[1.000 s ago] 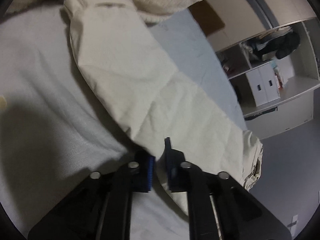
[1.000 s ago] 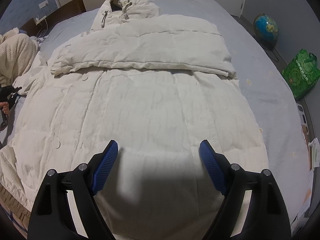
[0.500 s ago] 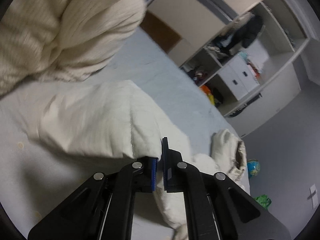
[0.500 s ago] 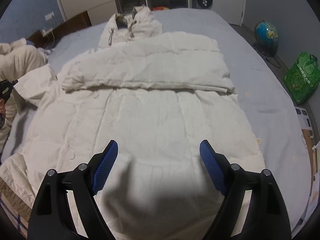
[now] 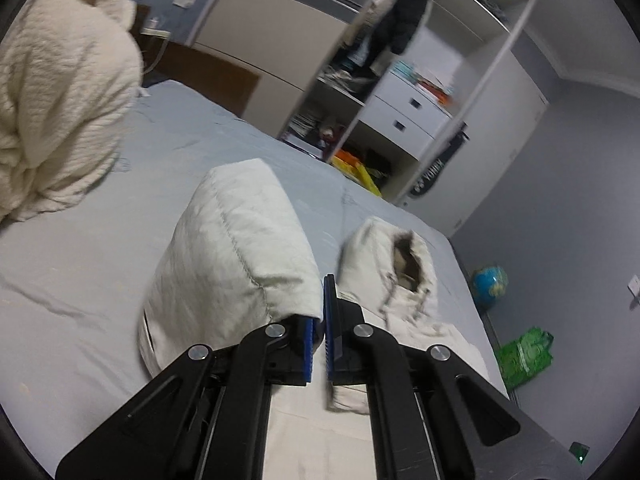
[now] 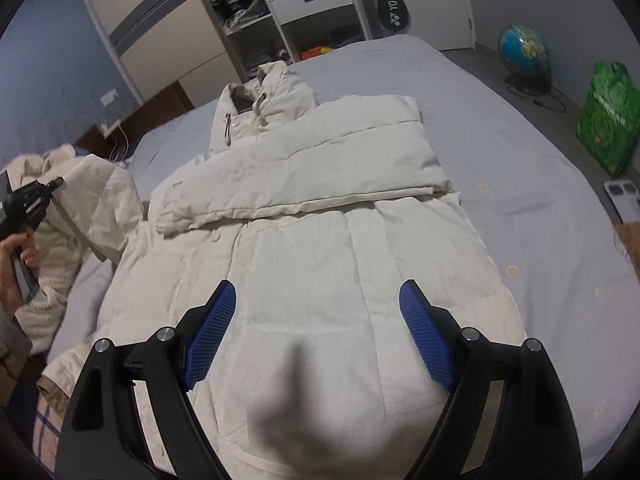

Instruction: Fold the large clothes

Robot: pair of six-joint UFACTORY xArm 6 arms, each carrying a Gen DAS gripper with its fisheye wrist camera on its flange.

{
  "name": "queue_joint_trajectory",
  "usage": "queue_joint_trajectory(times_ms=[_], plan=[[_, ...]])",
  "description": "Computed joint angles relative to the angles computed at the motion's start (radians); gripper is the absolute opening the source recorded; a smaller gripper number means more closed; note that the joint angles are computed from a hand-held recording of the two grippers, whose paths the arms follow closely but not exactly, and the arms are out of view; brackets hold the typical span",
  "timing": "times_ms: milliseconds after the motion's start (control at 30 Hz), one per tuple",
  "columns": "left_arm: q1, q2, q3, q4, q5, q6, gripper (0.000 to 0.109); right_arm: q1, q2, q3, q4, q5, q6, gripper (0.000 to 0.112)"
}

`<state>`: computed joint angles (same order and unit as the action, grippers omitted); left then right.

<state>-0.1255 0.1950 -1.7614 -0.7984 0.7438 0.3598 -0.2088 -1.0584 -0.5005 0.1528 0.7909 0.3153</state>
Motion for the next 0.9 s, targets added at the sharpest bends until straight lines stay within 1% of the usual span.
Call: queue_joint_trajectory(times_ms=[67,333,533,667,767,800,833,900], plan=[[-0.032,-0.001,-0.002,0.015,0.001,-0.005,0.004,-0.010,-0.005,0.005,0.011,-0.001,0.003,0.080],[-0.150,0.002,0.029,0.080,-0.008,-0.016,0.004,0.001,-0.014,0.011,0.009,-0.007,0.004,0.080],[-0.223,0.011,0.076,0.126,-0.032,-0.051,0.004,-0.014,-0.014,0.016,0.036,-0.008,-0.009,0.080],[-0.261,0.014,0.113,0.168,-0.029,-0.058,0.005,-0.014,-0.008,0.014,0.041,-0.005,-0.013,0.080],[-0.283,0.022,0.140,0.186,-0.013,-0.067,0.006,-0.016,-0.006,0.014,0.047,-0.002,-0.016,0.080],[-0.287,0.027,0.143,0.187,-0.005,-0.069,0.008,-0.016,-0.005,0.013,0.046,-0.001,-0.016,0.080],[-0.291,0.043,0.137,0.190,0.022,-0.079,0.011,-0.015,-0.005,0.012,0.045,0.001,-0.015,0.080],[-0.299,0.054,0.139,0.209,0.044,-0.103,0.018,-0.011,-0.003,0.011,0.036,0.004,-0.011,0.080]])
